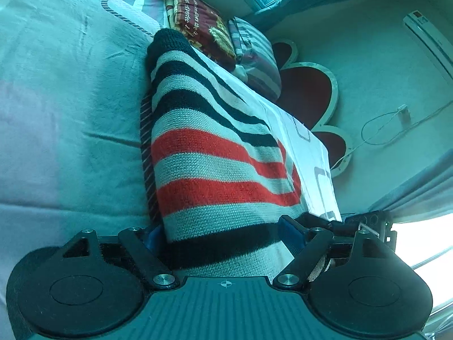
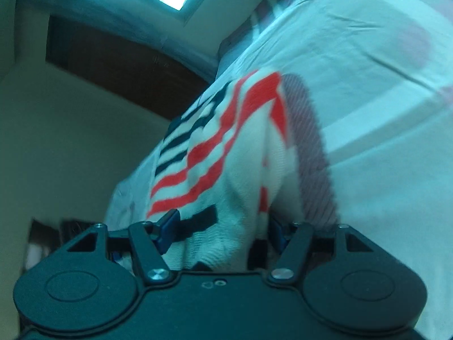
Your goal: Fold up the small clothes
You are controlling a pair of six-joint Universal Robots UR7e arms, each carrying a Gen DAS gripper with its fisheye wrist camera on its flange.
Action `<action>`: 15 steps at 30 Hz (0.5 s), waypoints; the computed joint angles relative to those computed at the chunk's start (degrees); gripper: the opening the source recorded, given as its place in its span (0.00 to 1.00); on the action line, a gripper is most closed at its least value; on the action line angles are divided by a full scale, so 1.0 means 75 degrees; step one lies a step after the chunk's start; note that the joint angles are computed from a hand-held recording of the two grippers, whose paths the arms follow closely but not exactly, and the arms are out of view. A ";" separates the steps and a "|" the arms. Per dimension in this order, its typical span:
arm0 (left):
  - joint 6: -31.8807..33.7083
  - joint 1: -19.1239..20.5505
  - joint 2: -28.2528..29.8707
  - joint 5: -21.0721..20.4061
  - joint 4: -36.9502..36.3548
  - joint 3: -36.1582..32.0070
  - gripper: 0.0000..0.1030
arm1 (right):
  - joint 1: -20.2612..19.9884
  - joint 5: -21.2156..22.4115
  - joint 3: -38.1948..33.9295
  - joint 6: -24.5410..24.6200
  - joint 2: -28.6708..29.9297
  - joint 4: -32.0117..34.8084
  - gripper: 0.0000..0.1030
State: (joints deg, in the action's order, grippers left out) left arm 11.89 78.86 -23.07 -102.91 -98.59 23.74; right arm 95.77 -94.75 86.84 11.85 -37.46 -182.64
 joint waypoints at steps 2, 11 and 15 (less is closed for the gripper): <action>0.0113 0.0045 0.0133 -0.0059 0.0299 -0.0339 0.76 | 0.0085 -0.0175 -0.0139 -0.0110 0.0052 0.0094 0.63; 0.0267 0.0177 0.0599 -0.0271 0.1016 -0.1357 0.69 | -0.0163 -0.0164 0.0994 0.0314 -0.0637 -0.1032 0.62; 0.0237 0.0163 0.0859 -0.0308 0.1199 -0.1800 0.69 | -0.0273 0.0251 0.0822 0.0411 -0.0497 -0.0805 0.64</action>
State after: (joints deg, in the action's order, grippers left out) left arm 13.67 80.08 -16.63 -105.22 -89.60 10.23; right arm 93.72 -92.87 93.00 14.93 -41.19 -188.68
